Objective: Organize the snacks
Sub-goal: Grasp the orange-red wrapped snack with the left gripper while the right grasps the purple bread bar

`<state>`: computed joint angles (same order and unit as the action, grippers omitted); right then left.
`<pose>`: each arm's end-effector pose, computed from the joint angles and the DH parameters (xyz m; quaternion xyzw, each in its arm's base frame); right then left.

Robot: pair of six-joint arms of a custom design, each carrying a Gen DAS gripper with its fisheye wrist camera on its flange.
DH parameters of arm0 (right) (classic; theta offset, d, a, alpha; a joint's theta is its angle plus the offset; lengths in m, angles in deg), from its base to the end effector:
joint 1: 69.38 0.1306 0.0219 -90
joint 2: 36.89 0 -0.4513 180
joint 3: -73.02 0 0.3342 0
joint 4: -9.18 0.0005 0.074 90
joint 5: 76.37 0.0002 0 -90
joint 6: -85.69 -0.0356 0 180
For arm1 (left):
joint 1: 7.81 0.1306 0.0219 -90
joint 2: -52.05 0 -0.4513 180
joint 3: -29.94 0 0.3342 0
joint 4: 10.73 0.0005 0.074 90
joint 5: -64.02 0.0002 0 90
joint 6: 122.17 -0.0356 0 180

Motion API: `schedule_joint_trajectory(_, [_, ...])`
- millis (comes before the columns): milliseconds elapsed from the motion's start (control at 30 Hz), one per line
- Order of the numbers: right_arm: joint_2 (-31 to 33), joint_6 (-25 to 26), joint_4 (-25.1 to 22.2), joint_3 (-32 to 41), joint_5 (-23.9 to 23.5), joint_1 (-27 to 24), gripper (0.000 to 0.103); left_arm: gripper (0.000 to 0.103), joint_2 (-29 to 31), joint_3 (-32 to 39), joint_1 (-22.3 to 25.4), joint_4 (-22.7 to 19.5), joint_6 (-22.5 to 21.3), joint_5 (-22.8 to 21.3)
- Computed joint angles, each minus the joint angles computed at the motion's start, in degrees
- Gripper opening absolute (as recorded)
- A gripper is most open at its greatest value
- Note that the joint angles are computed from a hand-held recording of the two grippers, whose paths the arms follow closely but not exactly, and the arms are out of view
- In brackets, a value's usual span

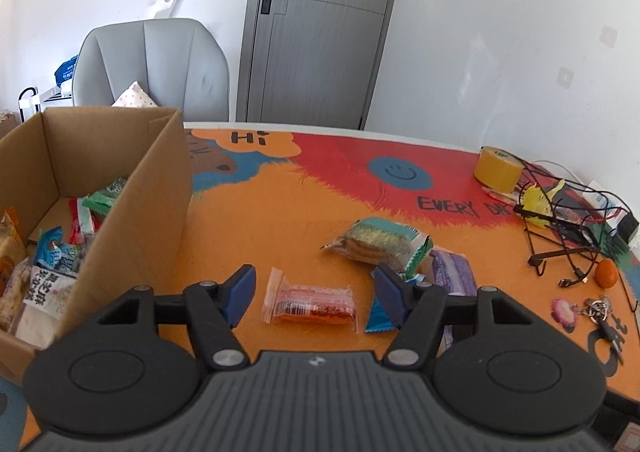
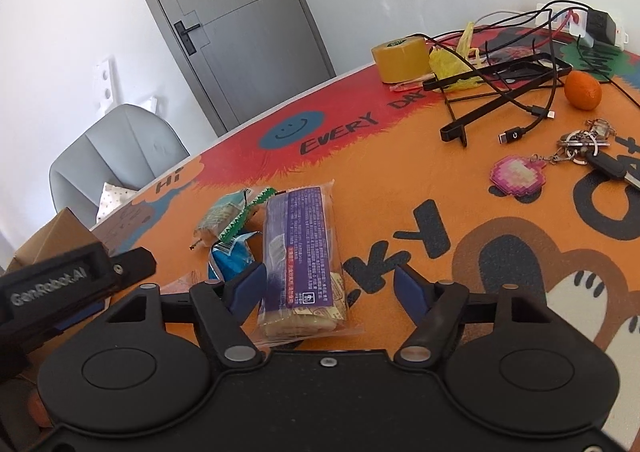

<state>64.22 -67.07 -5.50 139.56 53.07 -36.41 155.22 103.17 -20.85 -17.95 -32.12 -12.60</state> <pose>0.3902 0.2256 0.3068 0.3404 0.8226 0.0308 0.4544 0.4859 -0.1215 0.3375 0.1521 0.8779 -0.1540 0.4271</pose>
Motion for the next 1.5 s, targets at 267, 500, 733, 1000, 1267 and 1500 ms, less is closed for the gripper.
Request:
schedule_joint_trajectory(267, [-0.73, 2.34, 7.28, -3.40, -0.92, -0.07, 0.044, 0.065, 1.88, 0.07, -1.20, 0.79, -0.85, -2.95])
schedule_joint_trajectory(500, [-1.79, -0.85, 5.36, -4.19, 1.04, 0.12, 0.039, 0.065, 3.57, 0.25, -1.74, 1.80, -1.43, -4.62])
schedule_joint_trajectory(733, [-1.20, -1.36, 1.55, -2.16, 1.76, 0.02, 0.048, 0.060, 4.38, 0.11, -1.61, 2.72, -1.86, -4.41])
schedule_joint_trajectory(1000, [0.54, 0.34, -1.00, 0.87, 2.21, 0.12, 0.064, 0.049, 3.51, 0.65, -0.68, 0.45, -1.99, -1.75])
schedule_joint_trajectory(1267, [0.55, -0.56, -4.21, 1.73, 1.97, 1.02, 0.039, 0.049, 0.36, -1.12, 0.66, 1.17, -1.55, 0.78])
schedule_joint_trajectory(1500, [-0.70, -3.77, -4.73, 1.47, 4.84, 3.07, 0.033, 0.049, -2.03, -2.38, 2.25, 1.49, -1.66, 2.98])
